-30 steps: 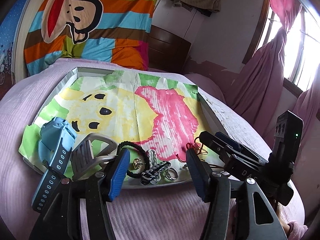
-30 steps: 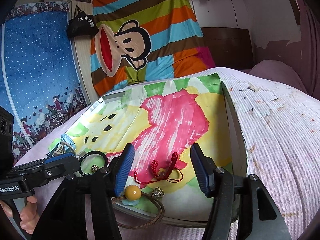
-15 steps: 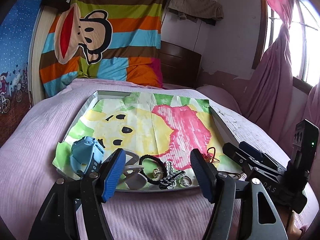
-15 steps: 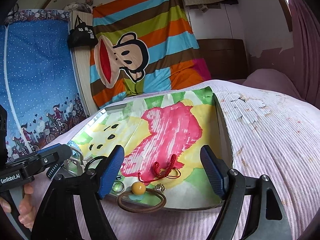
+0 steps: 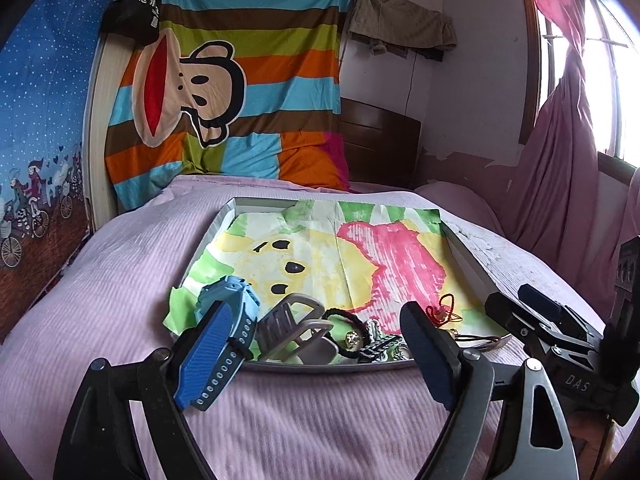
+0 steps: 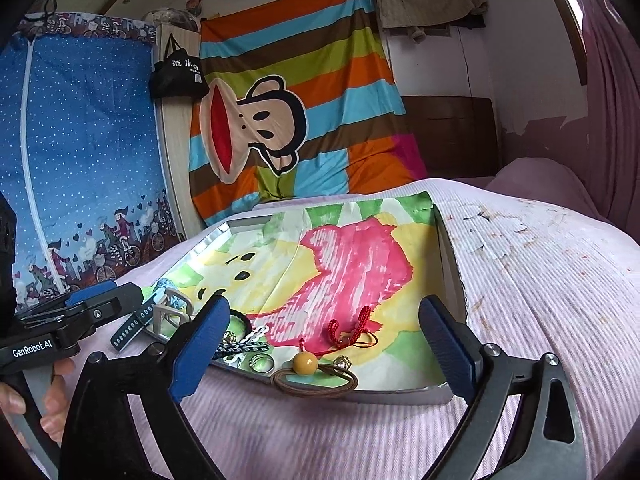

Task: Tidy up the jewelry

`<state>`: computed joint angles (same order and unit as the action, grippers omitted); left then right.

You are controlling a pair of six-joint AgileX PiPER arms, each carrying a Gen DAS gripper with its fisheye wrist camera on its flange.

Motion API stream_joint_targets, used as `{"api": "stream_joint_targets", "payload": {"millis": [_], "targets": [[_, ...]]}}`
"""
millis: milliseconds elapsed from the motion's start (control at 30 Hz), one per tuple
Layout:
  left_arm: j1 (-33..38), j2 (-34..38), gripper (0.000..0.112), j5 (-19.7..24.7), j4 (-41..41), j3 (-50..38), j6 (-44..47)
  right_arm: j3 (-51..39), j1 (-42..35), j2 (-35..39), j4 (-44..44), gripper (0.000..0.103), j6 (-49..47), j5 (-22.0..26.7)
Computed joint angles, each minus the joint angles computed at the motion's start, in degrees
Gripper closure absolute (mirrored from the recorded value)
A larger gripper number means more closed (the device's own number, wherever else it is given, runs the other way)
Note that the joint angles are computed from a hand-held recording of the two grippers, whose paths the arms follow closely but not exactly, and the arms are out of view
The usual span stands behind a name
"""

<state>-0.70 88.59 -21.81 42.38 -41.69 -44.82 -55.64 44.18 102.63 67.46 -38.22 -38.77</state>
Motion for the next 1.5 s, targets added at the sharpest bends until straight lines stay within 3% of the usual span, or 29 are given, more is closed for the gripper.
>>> {"api": "stream_joint_targets", "payload": {"millis": [133, 233, 733, 900, 1500], "targets": [[1.5, -1.4, 0.019, -0.9, -2.8, 2.1, 3.0, 0.3, 2.1, -0.4, 0.9, 0.002, -0.7, -1.7], [2.5, -2.1, 0.015, -2.0, -6.1, 3.6, 6.3, 0.7, 3.8, -0.4, 1.9, 0.002, -1.1, -3.9], [8.2, -9.8, 0.009, -9.3, -5.6, 13.8, 10.0, 5.3, 12.4, -3.3, 4.8, 0.001, 0.8, -13.1], [10.8, -12.1, 0.009, -11.1, -0.6, 15.7, 6.0, 6.6, 15.2, -4.3, 6.4, 0.001, 1.0, -15.4], [16.2, -18.5, 0.009, -15.8, 4.6, 22.2, 4.2, 11.6, 21.4, -7.3, 8.9, 0.001, 3.7, -21.3]]}}
